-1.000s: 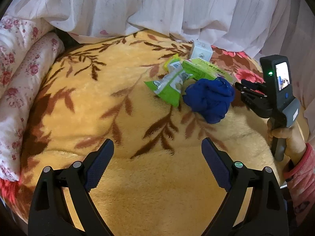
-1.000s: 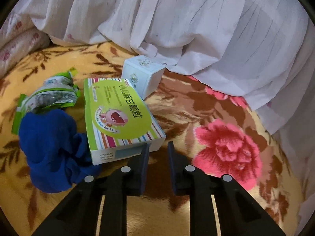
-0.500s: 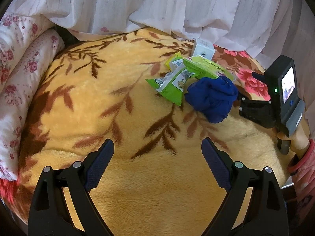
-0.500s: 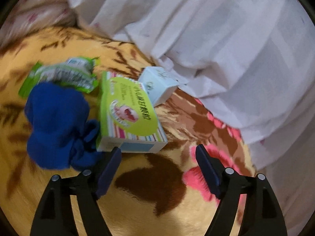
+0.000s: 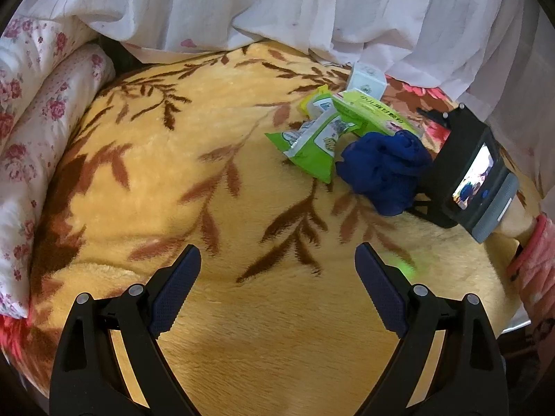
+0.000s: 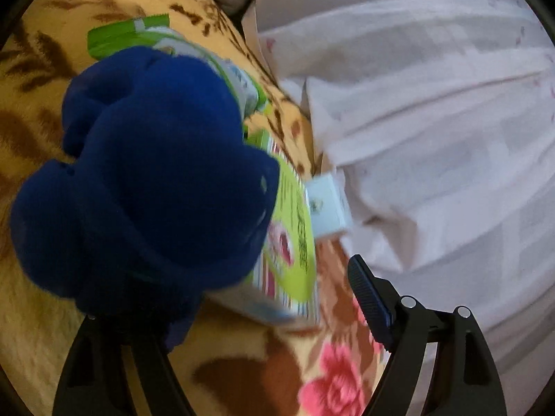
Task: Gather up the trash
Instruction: 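Grasp the green-white medicine box with the right tool while the left tool grasps the blue cloth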
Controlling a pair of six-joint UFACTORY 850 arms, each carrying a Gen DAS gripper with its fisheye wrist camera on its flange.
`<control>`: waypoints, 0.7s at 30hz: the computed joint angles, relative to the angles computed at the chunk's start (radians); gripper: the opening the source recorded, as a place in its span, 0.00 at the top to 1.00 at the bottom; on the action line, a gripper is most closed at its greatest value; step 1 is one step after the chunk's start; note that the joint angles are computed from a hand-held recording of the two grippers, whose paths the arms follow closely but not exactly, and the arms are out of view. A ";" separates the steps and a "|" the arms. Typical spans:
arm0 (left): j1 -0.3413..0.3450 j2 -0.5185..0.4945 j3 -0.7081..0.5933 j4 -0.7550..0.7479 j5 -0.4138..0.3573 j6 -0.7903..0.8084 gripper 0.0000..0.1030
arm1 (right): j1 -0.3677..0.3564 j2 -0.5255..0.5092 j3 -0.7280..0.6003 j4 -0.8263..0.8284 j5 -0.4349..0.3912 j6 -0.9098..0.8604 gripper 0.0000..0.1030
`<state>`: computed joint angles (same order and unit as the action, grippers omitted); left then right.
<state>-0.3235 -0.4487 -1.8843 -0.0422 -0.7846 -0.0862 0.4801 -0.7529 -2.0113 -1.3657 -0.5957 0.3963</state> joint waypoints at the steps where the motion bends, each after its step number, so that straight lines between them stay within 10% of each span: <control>1: 0.002 -0.003 -0.003 0.000 0.000 -0.001 0.15 | -0.003 -0.008 -0.013 0.006 0.012 -0.016 0.31; 4: 0.006 -0.010 -0.011 -0.010 -0.004 -0.002 0.15 | -0.002 -0.048 -0.080 0.069 -0.017 -0.108 0.66; 21: -0.062 -0.200 -0.247 -0.184 -0.040 0.219 0.15 | -0.034 0.348 0.212 0.397 0.040 0.296 0.72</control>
